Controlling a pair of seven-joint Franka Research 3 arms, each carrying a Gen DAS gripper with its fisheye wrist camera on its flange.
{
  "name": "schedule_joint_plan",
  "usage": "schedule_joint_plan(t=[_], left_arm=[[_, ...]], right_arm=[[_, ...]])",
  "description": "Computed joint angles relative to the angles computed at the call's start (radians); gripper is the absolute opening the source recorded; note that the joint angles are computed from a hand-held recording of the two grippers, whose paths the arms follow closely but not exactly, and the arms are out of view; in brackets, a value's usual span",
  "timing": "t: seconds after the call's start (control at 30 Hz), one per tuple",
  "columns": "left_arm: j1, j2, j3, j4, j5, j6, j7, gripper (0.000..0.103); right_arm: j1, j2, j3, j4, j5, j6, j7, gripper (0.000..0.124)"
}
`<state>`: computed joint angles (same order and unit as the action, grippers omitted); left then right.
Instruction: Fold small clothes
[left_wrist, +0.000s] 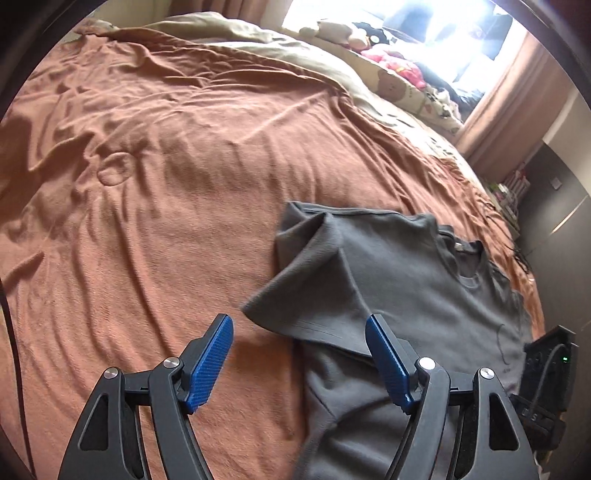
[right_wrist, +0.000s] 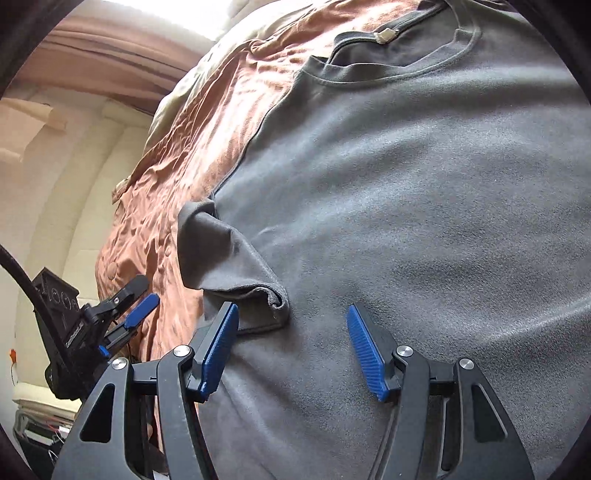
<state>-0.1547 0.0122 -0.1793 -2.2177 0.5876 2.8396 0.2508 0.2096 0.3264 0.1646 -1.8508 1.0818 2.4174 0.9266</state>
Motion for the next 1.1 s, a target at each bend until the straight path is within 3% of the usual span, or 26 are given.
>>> schedule_joint_plan(t=[0.13, 0.27, 0.33, 0.37, 0.4, 0.5, 0.57, 0.77, 1.0, 1.07, 1.1], left_arm=[[0.006, 0.050, 0.009, 0.017, -0.025, -0.012, 0.043, 0.075], [0.006, 0.094, 0.023, 0.036, -0.041, 0.004, 0.059, 0.069], [0.014, 0.118, 0.016, 0.045, -0.108, 0.023, 0.119, 0.047], [0.016, 0.130, 0.010, 0.055, -0.142, 0.016, 0.154, 0.037], [0.013, 0.135, 0.011, 0.061, -0.155, 0.005, 0.170, 0.018], [-0.012, 0.120, 0.030, 0.058, -0.111, 0.011, 0.139, 0.008], [-0.029, 0.107, 0.038, 0.073, -0.060, -0.017, 0.109, 0.008], [-0.038, 0.091, 0.014, 0.135, -0.061, -0.027, 0.136, 0.008], [-0.054, 0.158, -0.030, 0.251, -0.177, 0.012, 0.290, 0.008], [-0.043, 0.184, -0.067, 0.283, -0.278, 0.017, 0.410, 0.016], [-0.045, 0.195, -0.075, 0.301, -0.310, 0.001, 0.450, 0.036]], right_arm=[[0.027, 0.019, 0.003, 0.029, -0.072, 0.032, -0.023, 0.058], [0.045, 0.044, 0.009, 0.065, -0.138, 0.036, -0.017, 0.039], [0.053, 0.061, 0.009, 0.084, -0.170, 0.045, 0.005, 0.023], [0.056, 0.066, 0.010, 0.088, -0.184, 0.054, 0.007, 0.007], [0.060, 0.066, 0.010, 0.088, -0.199, 0.067, 0.012, 0.003], [0.041, 0.050, 0.027, 0.069, -0.177, 0.056, -0.003, 0.003], [0.031, 0.032, 0.033, 0.050, -0.155, 0.043, -0.027, 0.003], [0.016, 0.002, 0.020, 0.017, -0.099, -0.016, -0.036, 0.003], [0.017, -0.009, 0.000, 0.001, -0.093, -0.077, -0.028, 0.003], [0.018, -0.001, -0.010, 0.013, -0.119, -0.097, 0.004, 0.004], [0.020, 0.004, -0.016, 0.022, -0.142, -0.104, 0.025, 0.009]])
